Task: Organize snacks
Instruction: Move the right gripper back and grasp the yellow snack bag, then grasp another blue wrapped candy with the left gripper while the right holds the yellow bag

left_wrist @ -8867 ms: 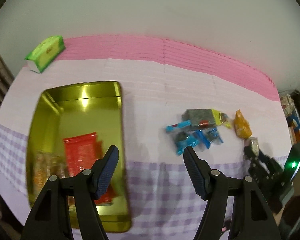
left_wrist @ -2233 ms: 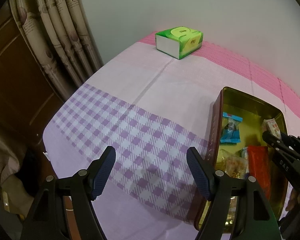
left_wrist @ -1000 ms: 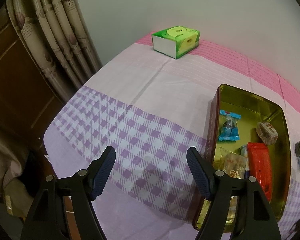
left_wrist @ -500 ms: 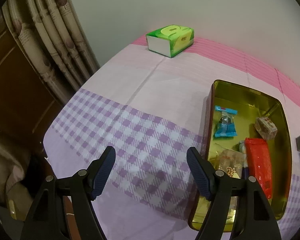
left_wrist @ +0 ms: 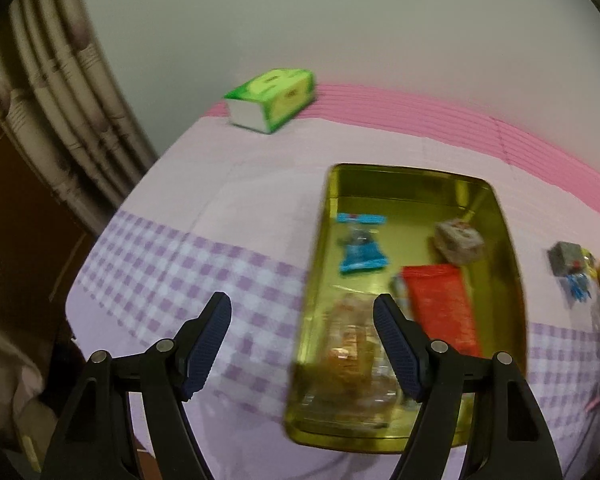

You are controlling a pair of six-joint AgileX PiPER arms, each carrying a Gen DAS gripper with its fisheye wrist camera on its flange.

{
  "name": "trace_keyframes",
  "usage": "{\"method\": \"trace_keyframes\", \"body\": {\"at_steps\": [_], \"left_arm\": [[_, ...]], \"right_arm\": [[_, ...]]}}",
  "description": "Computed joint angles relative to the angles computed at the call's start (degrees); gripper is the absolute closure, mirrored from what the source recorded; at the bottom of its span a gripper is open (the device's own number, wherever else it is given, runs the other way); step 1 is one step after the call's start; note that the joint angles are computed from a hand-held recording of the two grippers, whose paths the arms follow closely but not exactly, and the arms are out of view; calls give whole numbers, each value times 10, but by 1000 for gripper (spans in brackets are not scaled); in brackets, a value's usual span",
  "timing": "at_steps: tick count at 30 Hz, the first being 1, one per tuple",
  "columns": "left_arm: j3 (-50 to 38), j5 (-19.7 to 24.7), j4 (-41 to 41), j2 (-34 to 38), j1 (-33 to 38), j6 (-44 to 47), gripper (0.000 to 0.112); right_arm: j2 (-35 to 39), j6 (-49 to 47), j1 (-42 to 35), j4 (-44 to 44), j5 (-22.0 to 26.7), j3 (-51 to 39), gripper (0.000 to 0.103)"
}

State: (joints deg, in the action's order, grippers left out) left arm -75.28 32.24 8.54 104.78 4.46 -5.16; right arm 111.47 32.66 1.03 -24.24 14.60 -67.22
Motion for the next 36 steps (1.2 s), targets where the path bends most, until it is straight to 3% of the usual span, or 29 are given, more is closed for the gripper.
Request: {"method": "trace_keyframes", "body": {"at_steps": [11,15,23,29,36], "left_arm": [[-74,55,-53,32,-120,35,38],[-106,76,-87,54,-160,61,38],[-187,112,-140,120,-233,81,38],[-280,151,-171,195,-265,62,38],[-398,190,-141,278,-302,12,38]], "right_arm": [[16,49,1,-48,-20,5,67],[-7,129,-13,-134,-38,44,68],[-40,362,-57,-391,-29,108,69],[-45,341,-77,-359,-47,116,67],[-45,261,-93,-286,-63,116,65]]}}
